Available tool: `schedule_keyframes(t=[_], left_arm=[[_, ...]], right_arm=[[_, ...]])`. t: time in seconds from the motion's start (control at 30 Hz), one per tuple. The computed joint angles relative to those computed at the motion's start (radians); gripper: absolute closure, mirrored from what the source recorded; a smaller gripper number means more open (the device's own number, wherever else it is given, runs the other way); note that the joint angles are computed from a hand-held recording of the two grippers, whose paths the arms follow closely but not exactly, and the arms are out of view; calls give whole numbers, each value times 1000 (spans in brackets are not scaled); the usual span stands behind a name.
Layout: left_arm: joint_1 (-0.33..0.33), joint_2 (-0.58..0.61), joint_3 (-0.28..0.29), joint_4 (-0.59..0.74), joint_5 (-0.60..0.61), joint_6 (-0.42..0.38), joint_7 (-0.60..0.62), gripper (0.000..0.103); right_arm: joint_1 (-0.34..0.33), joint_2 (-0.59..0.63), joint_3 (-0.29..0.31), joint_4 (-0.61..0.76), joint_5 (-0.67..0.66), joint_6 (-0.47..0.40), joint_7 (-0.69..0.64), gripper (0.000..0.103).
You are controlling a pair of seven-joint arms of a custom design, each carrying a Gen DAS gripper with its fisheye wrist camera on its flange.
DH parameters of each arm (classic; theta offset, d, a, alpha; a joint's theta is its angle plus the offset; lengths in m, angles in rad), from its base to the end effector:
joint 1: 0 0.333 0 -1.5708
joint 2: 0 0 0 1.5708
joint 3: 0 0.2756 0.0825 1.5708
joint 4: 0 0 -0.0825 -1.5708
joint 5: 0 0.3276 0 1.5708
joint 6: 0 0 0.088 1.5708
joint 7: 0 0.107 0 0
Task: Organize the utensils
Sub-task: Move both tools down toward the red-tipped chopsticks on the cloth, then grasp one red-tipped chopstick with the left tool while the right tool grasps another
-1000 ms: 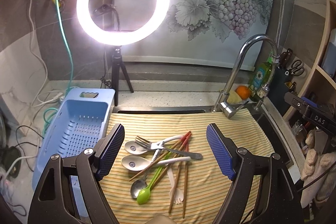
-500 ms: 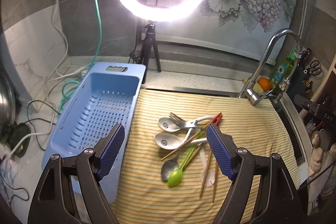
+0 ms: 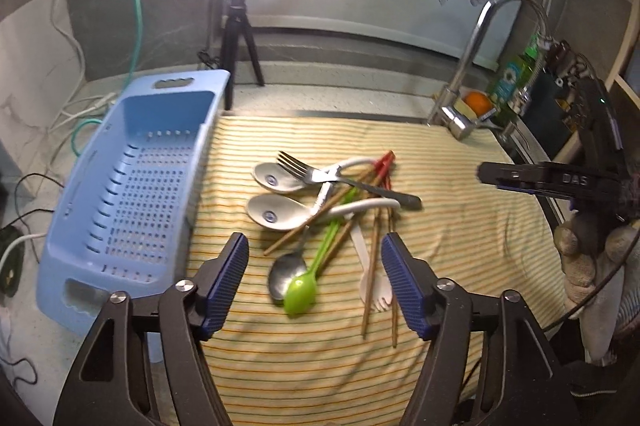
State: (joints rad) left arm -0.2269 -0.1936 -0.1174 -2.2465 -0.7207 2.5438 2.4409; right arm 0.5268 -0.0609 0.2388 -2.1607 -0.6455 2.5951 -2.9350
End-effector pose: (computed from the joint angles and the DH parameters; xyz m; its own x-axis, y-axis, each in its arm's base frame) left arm 0.4569 -0.1576 0.4844 -0.6839 -0.7168 0.1360 -0.6194 0.4720 -0.6273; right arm 0.3631 0.3676 0.4622 -0.3661 -0.8303 -0.4201 -0.7076 0.5416 -0.4538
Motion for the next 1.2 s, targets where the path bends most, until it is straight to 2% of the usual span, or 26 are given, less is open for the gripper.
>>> schedule_keyframes(t=[0.07,0.2,0.27,0.33,0.43,0.5,0.53,0.63,0.77,1.0,1.07,1.2], left_arm=[[-9,16,-3,9,-5,-17,28,46],[-10,77,-17,62,-7,-98,73,66],[-6,111,-31,94,7,-141,88,81],[-2,143,-49,121,27,-164,100,86],[5,190,-69,161,52,-200,110,87],[9,219,-82,186,78,-220,99,92],[10,230,-89,192,92,-217,93,92],[13,259,-103,208,133,-208,71,92],[21,297,-115,237,164,-214,53,92],[26,356,-134,294,228,-234,20,92],[29,363,-139,301,232,-234,21,92],[24,373,-147,307,252,-217,13,92]], right_arm=[[1,32,-10,2,51,54,-45,46],[2,89,-33,-15,150,203,-102,56],[4,116,-43,-13,214,250,-155,64],[8,143,-47,-3,288,271,-222,71],[17,182,-59,11,366,302,-287,74],[18,200,-61,11,434,334,-330,77],[16,211,-59,13,471,345,-356,81],[16,239,-58,22,560,367,-415,82],[30,270,-70,60,610,336,-462,83],[52,290,-95,115,608,243,-477,84],[53,294,-97,126,605,219,-478,87],[48,297,-96,128,614,214,-489,90]])
